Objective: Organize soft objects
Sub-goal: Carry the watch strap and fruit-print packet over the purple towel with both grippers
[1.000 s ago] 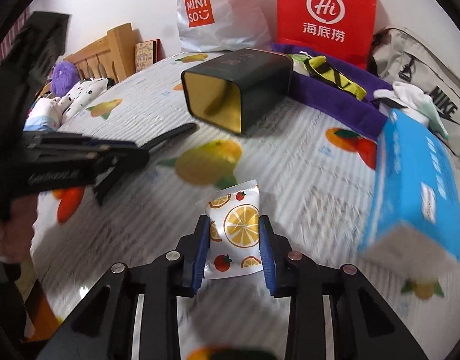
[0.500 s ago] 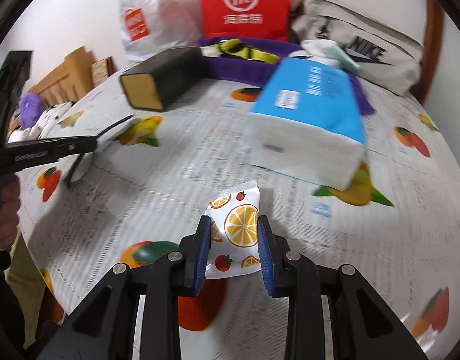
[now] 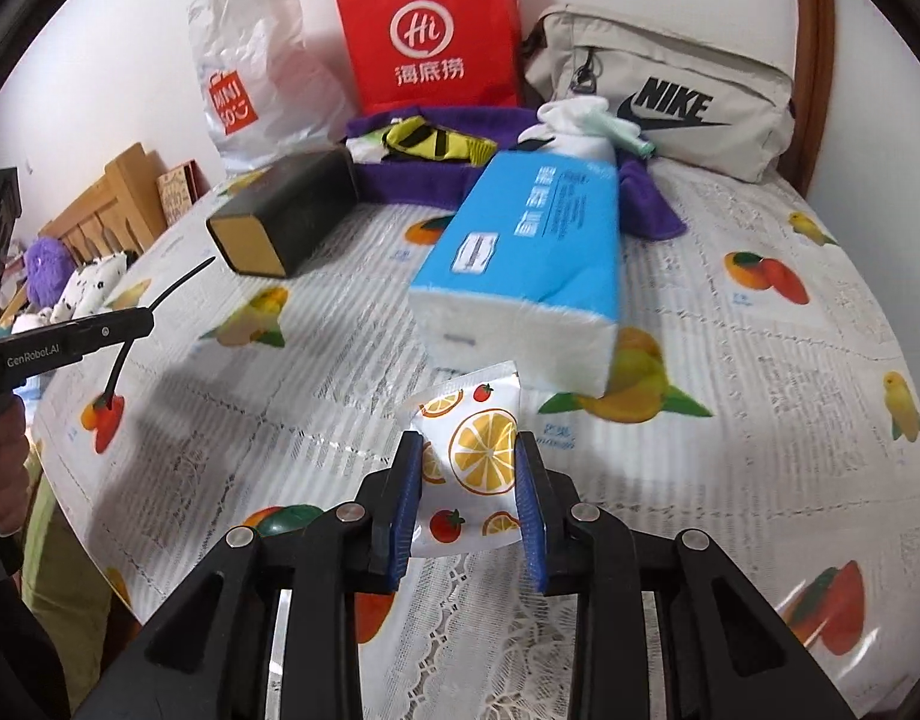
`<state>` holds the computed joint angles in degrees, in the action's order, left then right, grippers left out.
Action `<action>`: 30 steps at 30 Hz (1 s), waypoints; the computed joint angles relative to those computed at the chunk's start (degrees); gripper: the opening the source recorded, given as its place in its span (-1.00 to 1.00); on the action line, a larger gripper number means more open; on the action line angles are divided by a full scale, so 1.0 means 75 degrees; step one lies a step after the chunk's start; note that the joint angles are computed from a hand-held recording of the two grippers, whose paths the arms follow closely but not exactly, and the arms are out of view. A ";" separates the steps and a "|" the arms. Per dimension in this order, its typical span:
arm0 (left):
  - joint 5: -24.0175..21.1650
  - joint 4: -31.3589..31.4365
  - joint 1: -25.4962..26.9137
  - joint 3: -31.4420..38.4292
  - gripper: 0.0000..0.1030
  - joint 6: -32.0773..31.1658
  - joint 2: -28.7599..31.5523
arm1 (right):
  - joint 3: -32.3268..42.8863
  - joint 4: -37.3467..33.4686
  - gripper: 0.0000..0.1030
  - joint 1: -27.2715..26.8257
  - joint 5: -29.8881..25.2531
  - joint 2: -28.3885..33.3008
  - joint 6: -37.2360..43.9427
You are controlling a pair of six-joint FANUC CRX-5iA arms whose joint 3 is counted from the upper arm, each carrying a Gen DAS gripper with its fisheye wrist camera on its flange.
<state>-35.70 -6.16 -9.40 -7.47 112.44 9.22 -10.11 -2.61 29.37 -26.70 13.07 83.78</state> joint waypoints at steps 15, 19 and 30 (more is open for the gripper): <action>-0.0415 -0.0046 0.0026 0.0985 -0.62 -0.0187 0.0317 | 0.1018 -0.0380 -0.41 -0.0277 -0.0294 0.0166 0.0317; -0.0589 -0.0097 0.0026 0.1397 -0.62 -0.0218 0.0500 | 0.1448 -0.0415 -0.41 -0.0328 -0.0412 0.0366 0.0383; -0.0907 -0.0090 0.0068 0.2433 -0.62 -0.0378 0.1069 | 0.2646 -0.0644 -0.41 -0.0439 -0.0835 0.0999 0.0687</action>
